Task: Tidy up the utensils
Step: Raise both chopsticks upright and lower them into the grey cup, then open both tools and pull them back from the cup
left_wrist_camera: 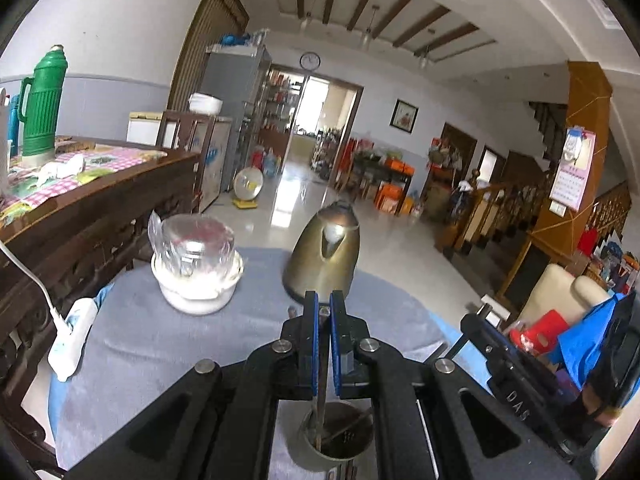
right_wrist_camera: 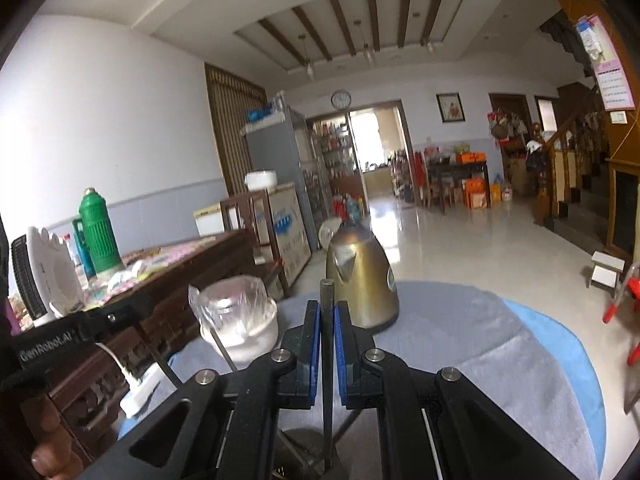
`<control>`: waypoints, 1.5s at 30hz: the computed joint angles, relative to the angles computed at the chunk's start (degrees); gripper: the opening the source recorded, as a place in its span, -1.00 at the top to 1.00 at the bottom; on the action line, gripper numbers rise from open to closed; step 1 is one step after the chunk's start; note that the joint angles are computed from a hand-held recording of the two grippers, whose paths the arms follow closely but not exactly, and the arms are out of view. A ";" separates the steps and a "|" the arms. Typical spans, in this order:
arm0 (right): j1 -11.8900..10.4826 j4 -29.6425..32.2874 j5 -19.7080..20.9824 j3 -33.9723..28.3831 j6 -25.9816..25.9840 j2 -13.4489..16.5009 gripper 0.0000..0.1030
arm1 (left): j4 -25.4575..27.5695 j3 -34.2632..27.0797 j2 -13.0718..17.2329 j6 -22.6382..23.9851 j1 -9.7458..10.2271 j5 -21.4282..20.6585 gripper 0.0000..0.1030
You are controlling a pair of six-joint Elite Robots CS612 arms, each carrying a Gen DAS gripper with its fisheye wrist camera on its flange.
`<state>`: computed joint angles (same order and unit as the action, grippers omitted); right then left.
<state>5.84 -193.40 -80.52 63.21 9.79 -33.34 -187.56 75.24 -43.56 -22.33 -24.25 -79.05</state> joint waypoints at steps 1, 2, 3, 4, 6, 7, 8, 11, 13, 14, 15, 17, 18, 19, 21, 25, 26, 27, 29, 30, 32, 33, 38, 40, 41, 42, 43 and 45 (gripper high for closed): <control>-0.17 0.38 0.48 0.30 0.49 -0.16 0.83 | 0.50 0.04 -0.04 0.10 0.03 -0.31 0.90; -0.33 1.11 1.29 0.57 1.10 -0.35 0.81 | 0.78 0.22 -0.12 0.23 0.01 -0.35 0.90; -0.50 1.91 2.03 0.84 1.58 -0.56 0.80 | 0.91 0.46 -0.21 0.61 -0.07 -0.15 0.84; -0.73 2.90 2.91 1.01 2.30 -0.75 0.80 | 1.35 0.69 -0.36 1.08 -0.10 0.01 0.78; -1.18 3.58 4.26 1.58 3.59 -1.08 0.64 | 1.88 1.36 -0.74 1.72 -0.22 0.45 0.26; -1.50 3.31 5.16 2.26 4.45 -1.38 0.55 | 1.27 2.03 -0.98 1.85 -0.37 1.27 0.15; -1.84 2.50 6.23 2.81 5.48 -1.54 0.36 | 0.73 2.40 -1.06 2.01 -0.43 1.70 0.05; -2.73 -2.65 7.57 5.18 9.17 -2.03 -0.21 | -0.15 4.06 -1.66 2.30 -0.57 2.70 0.02; -3.17 -5.93 7.49 6.33 11.69 -2.23 -0.21 | -0.40 5.16 -2.01 1.89 -0.54 2.81 -0.01; -3.33 -6.83 7.67 6.66 12.93 -2.30 -0.21 | -0.33 5.88 -2.25 1.58 -0.55 2.67 -0.03; -3.71 -7.83 8.11 7.47 14.43 -2.57 -0.21 | -0.19 6.24 -2.34 1.29 -0.52 2.59 -0.05; -4.11 -8.98 8.52 8.49 16.35 -2.92 -0.21 | 0.19 7.29 -2.60 0.38 -0.56 2.40 -0.10; -4.31 -9.39 8.63 9.02 17.28 -3.08 -0.21 | 0.52 7.76 -2.69 0.05 -0.57 2.08 -0.11; -4.45 -9.45 8.81 9.37 18.06 -3.20 -0.21 | 0.96 8.28 -2.80 -0.30 -0.64 2.01 -0.11; -4.80 -9.46 9.45 10.67 19.04 -3.50 -0.21 | 1.70 9.20 -2.99 -0.78 -0.76 2.17 -0.12; -5.01 -6.46 10.01 12.76 16.95 -4.08 -0.20 | 2.52 11.14 -3.37 -1.45 -1.18 3.50 -0.13; -5.05 -5.46 10.13 13.30 16.26 -4.21 -0.20 | 2.76 11.61 -3.46 -1.52 -1.34 4.07 -0.14; -5.22 -4.49 10.49 13.93 15.67 -4.36 -0.20 | 2.98 12.14 -3.56 -1.62 -1.51 4.70 -0.16; -5.43 -2.74 11.16 14.65 14.90 -4.37 -0.20 | 3.74 12.80 -3.61 -2.05 -1.69 5.08 -0.18; -5.54 -1.61 11.63 15.15 14.36 -4.41 -0.20 | 4.40 13.06 -3.61 -2.33 -1.71 4.78 -0.18; -5.69 0.11 12.04 15.84 13.42 -4.41 -0.20 | 5.94 13.25 -3.59 -2.99 -1.76 4.31 -0.18; -5.75 0.96 12.27 16.25 12.78 -4.45 -0.20 | 6.80 13.27 -3.59 -3.34 -1.78 4.09 -0.18; -5.97 4.60 13.43 17.65 9.71 -4.42 -0.18 | 9.56 13.51 -3.33 -3.83 -2.11 3.30 -0.18; -6.22 6.13 14.55 18.05 9.12 -4.48 -0.17 | 10.84 13.32 -3.23 -4.14 -2.11 2.74 -0.18; -6.32 6.61 14.74 18.28 8.85 -4.53 -0.17 | 11.31 13.31 -3.18 -4.34 -2.13 2.49 -0.18; -6.40 7.00 14.73 18.46 8.58 -4.59 -0.15 | 11.90 13.22 -3.14 -4.40 -2.12 2.21 -0.18; -6.20 7.58 14.53 18.00 8.58 -4.42 -0.14 | 12.50 13.05 -3.04 -4.33 -2.08 1.97 -0.18; -6.30 8.22 14.75 18.22 8.30 -4.54 -0.08 | 13.97 12.84 -2.91 -4.13 -2.12 1.69 -0.18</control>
<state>-0.45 -185.18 -65.78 81.43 18.09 -37.88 -173.59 88.08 -46.47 -26.45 -26.37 -77.36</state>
